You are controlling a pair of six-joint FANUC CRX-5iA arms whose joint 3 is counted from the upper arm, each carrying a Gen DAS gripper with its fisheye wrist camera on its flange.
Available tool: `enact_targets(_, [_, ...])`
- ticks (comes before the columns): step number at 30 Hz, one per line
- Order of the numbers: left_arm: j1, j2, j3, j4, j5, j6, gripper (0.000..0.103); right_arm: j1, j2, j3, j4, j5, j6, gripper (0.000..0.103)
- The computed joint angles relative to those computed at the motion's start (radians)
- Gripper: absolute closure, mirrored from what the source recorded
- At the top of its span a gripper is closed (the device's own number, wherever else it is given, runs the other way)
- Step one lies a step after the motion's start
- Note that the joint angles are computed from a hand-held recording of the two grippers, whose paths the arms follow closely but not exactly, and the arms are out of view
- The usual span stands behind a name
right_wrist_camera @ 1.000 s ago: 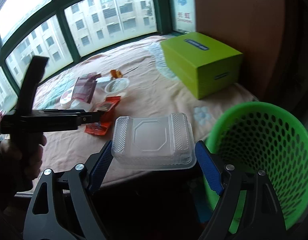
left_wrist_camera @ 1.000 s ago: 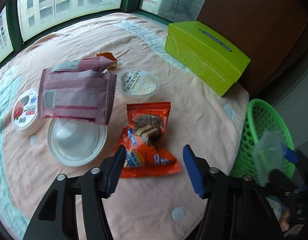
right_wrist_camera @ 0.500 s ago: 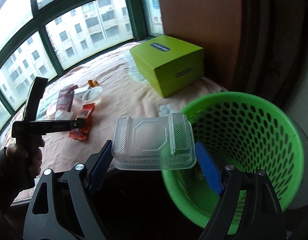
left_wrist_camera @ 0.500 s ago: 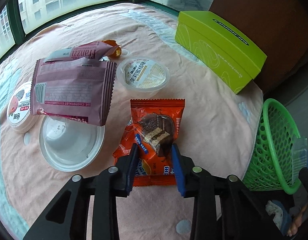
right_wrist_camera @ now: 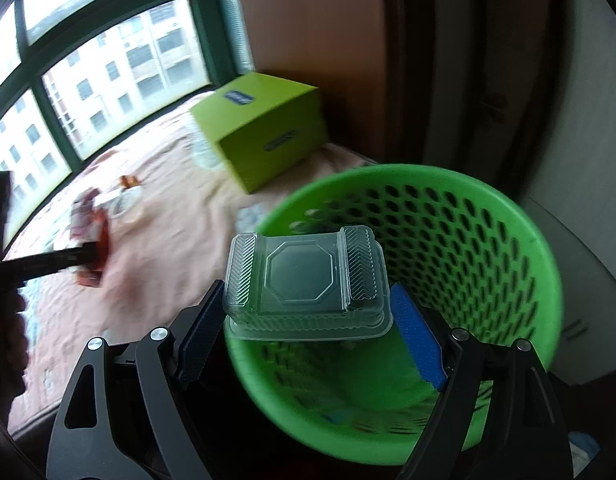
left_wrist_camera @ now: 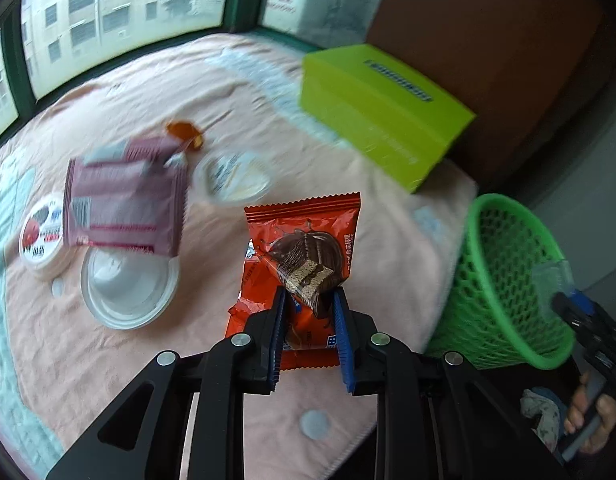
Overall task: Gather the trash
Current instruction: 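Carry the tray to the basket with the right tool while the left tool grasps the orange wrapper, then drop the orange wrapper into the basket with the left tool while the right tool releases the tray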
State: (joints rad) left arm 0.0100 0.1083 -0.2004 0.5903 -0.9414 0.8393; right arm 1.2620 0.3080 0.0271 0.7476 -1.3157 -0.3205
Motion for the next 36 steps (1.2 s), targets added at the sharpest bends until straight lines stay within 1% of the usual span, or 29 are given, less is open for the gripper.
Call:
enact_targets(6, [-0.035, -0.026, 0.004, 0.074, -0.027, -0.066, 0.081, -0.013, -0.057, -0.069, -0.033, 0.015, -0.066, 0.021])
enact_targets(7, [-0.047, -0.028, 0.008, 0.085, -0.031, -0.075, 0.081, -0.014, -0.059, -0.073, -0.040, 0.003, -0.071, 0.021])
enact_targets(12, [-0.094, -0.023, 0.035, 0.093, -0.046, -0.088, 0.081, -0.009, -0.090, -0.115, -0.048, -0.002, -0.122, 0.021])
enact_targets(14, [-0.115, -0.018, 0.044, 0.100, -0.057, -0.092, 0.081, -0.003, -0.103, -0.132, -0.043, 0.001, -0.144, 0.019])
enact_targets(18, [-0.161, -0.007, 0.062, 0.106, -0.073, -0.102, 0.081, 0.018, -0.116, -0.142, -0.029, -0.029, -0.168, 0.019])
enact_targets(22, [-0.220, 0.014, 0.086, 0.106, -0.081, -0.105, 0.081, 0.045, -0.123, -0.137, -0.010, -0.082, -0.177, 0.019])
enact_targets(25, [-0.263, 0.039, 0.111, 0.092, -0.095, -0.093, 0.081, 0.071, -0.126, -0.131, 0.000, -0.131, -0.182, 0.019])
enact_targets(31, [-0.326, 0.071, 0.143, 0.072, -0.114, -0.073, 0.081, 0.116, -0.139, -0.139, 0.014, -0.197, -0.221, 0.019])
enact_targets(36, [-0.369, 0.094, 0.164, 0.049, -0.117, -0.057, 0.080, 0.145, -0.154, -0.157, 0.018, -0.226, -0.264, 0.019])
